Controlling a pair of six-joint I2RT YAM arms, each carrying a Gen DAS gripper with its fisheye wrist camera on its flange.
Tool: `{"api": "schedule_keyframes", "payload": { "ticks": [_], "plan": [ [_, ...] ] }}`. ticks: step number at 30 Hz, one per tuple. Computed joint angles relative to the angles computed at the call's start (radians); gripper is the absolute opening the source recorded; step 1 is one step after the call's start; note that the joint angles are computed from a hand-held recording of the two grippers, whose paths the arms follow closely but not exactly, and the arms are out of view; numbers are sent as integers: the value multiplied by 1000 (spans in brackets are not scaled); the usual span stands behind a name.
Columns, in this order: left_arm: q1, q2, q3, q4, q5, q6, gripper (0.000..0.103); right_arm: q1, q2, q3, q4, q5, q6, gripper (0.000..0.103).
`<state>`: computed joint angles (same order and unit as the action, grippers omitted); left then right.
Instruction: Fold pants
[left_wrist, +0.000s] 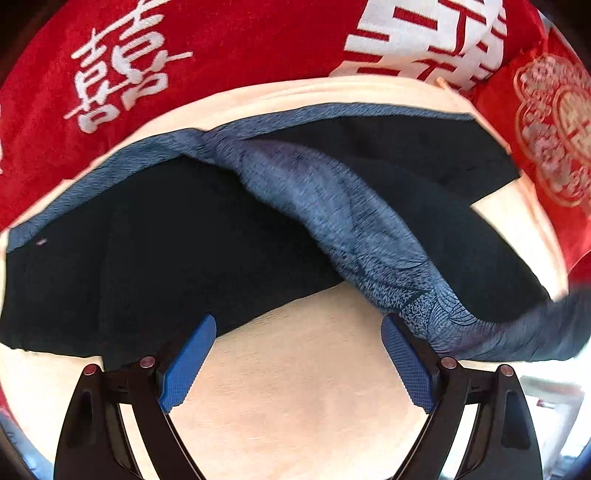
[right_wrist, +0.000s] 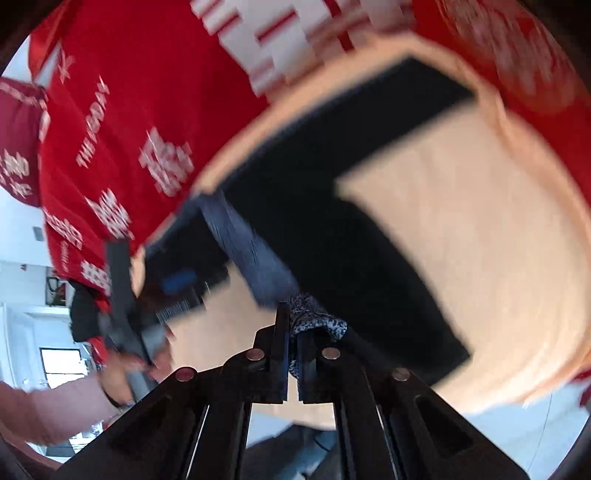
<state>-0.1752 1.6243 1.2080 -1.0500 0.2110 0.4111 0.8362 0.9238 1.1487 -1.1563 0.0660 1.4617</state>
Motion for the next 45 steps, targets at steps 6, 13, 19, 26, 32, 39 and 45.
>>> {"api": "schedule_keyframes", "payload": {
  "ticks": [6,13,19,26,32,39,45],
  "plan": [
    [29,194,201,-258,314,-112,92,-246,-75,-8,-33,-170,-215,3],
    [-50,220,152,-237,338,-224,91,-282,-114,-3,-54,-265,-234,3],
    [-82,283,221,-247,393,-314,20,-462,-79,34,-85,-377,-371,3],
    [-177,370,557,-243,374,-363,20,-915,125,256,-230,-515,-854,3],
    [-256,614,859,-225,272,-436,22,-1120,447,383,-186,-543,-1176,3],
    [-264,716,1011,-347,191,-380,31,-1166,729,397,-96,-492,-1272,6],
    [-233,524,811,-271,-4,-300,31,-1149,758,501,-102,-380,-1299,102]
  ]
}}
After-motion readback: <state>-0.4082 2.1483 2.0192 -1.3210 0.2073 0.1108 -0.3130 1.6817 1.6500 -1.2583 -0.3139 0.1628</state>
